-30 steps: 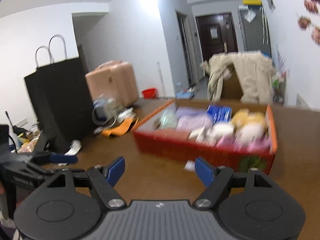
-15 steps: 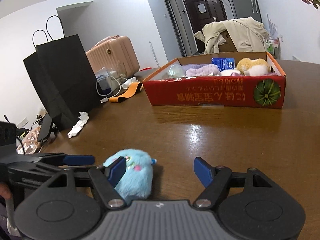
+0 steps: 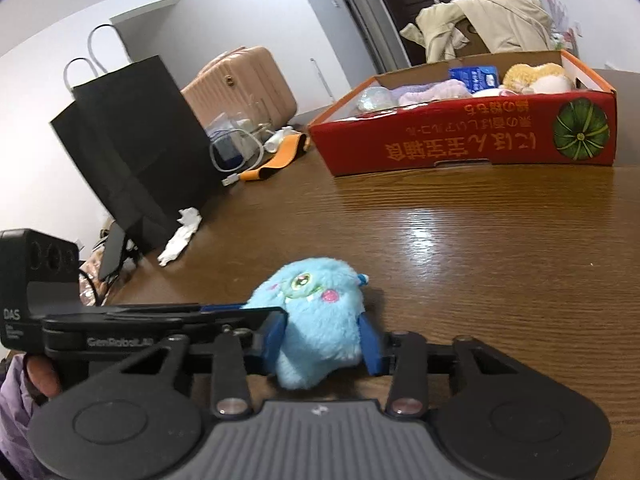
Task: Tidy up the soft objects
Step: 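Close both tools together on the blue fuzzy monster plush, then carry the blue monster plush with both tools into the box and open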
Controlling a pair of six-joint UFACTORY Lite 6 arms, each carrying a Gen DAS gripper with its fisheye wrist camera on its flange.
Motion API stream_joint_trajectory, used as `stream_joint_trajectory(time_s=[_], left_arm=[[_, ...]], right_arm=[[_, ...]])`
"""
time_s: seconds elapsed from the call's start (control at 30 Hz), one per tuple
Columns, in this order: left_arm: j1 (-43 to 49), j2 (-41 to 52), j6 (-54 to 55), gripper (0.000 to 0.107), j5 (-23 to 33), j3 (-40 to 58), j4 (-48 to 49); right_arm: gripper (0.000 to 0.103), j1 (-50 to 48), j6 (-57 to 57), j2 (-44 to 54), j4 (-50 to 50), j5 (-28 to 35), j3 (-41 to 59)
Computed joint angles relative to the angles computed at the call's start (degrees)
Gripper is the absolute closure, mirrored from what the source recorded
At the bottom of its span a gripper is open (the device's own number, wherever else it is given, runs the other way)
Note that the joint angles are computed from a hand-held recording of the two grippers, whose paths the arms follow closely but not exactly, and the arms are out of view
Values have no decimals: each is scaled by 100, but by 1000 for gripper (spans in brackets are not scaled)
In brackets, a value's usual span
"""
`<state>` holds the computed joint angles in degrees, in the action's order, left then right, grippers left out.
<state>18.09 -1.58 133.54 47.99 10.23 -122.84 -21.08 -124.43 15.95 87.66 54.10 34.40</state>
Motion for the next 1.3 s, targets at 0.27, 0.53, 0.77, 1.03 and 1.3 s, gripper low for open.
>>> stream_joint_trajectory(time_s=[0.27, 0.53, 0.77, 1.03, 1.3], left_arm=[[-217, 298, -541, 72, -130, 863, 309], [-1227, 2173, -2387, 72, -871, 4870, 1140], [-1688, 4798, -4627, 70, -1989, 8578, 2783], [-1677, 4777, -3781, 77, -2217, 8216, 2416], [-1707, 3904, -3034, 77, -2537, 7067, 1410]], right_arm=[[69, 101, 450, 221, 105, 61, 587], [69, 353, 1248, 984, 506, -127, 3216], [70, 829, 3518, 3846, -496, -744, 7414], [72, 1022, 3718, 4813, -1285, -889, 8435], [69, 947, 3584, 4136, -1444, -860, 7639]])
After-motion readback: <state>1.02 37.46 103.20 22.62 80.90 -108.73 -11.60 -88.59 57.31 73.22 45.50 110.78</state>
